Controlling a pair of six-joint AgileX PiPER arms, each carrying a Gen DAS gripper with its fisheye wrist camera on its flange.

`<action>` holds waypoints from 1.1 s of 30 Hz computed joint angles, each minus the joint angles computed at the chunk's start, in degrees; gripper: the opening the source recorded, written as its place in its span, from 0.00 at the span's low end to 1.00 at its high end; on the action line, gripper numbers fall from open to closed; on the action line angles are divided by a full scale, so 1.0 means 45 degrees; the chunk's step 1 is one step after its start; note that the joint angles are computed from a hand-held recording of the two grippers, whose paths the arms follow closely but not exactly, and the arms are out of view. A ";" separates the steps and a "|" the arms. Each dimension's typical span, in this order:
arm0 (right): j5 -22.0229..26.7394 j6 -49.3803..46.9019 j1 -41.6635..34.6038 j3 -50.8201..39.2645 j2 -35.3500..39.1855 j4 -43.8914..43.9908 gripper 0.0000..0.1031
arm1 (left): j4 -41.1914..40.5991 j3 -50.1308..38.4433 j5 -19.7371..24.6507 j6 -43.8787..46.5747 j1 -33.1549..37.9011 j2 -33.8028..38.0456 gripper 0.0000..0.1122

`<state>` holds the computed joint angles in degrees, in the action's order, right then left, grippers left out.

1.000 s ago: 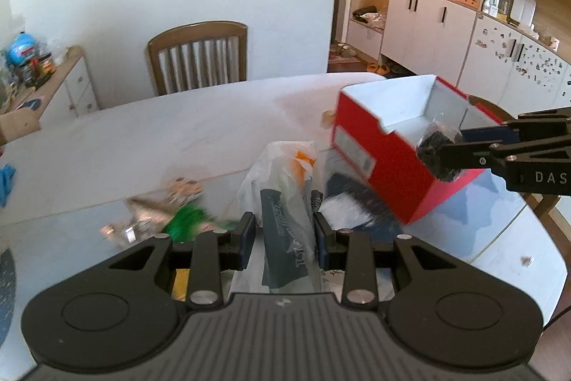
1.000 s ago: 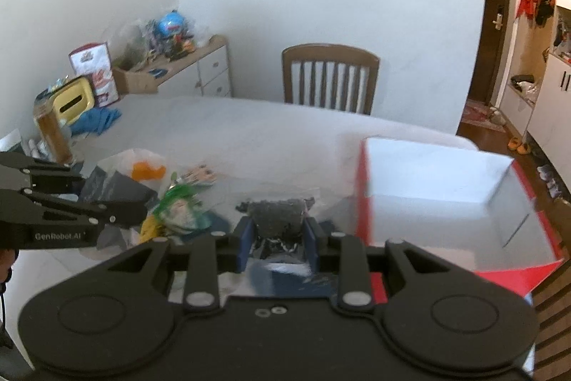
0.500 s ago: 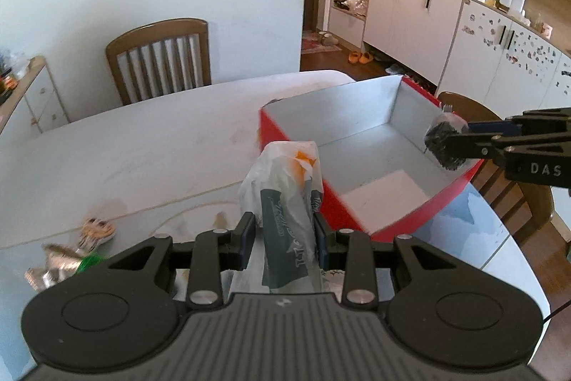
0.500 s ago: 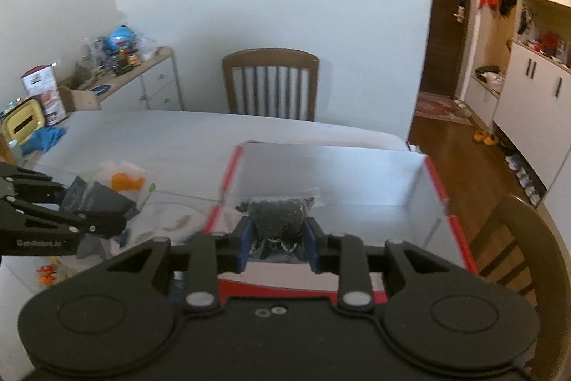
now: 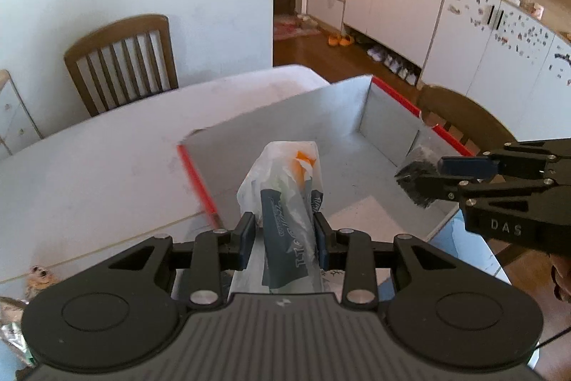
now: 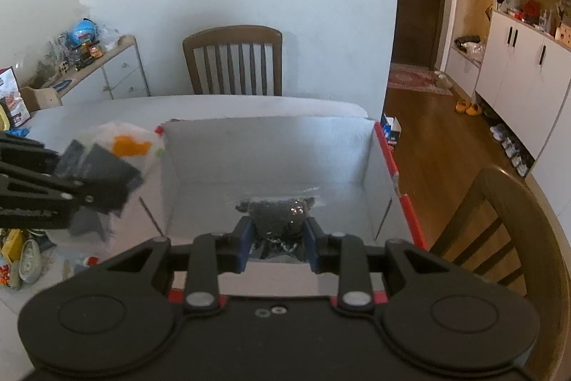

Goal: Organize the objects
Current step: 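Carry the bag and pouch with both tools over the red shoebox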

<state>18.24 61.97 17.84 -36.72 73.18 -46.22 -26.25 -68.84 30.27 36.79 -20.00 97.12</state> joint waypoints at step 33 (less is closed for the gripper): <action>0.0139 -1.2743 -0.2907 -0.2761 0.5148 1.1123 0.30 | 0.4614 -0.7458 0.4403 -0.4741 -0.1914 0.6834 0.33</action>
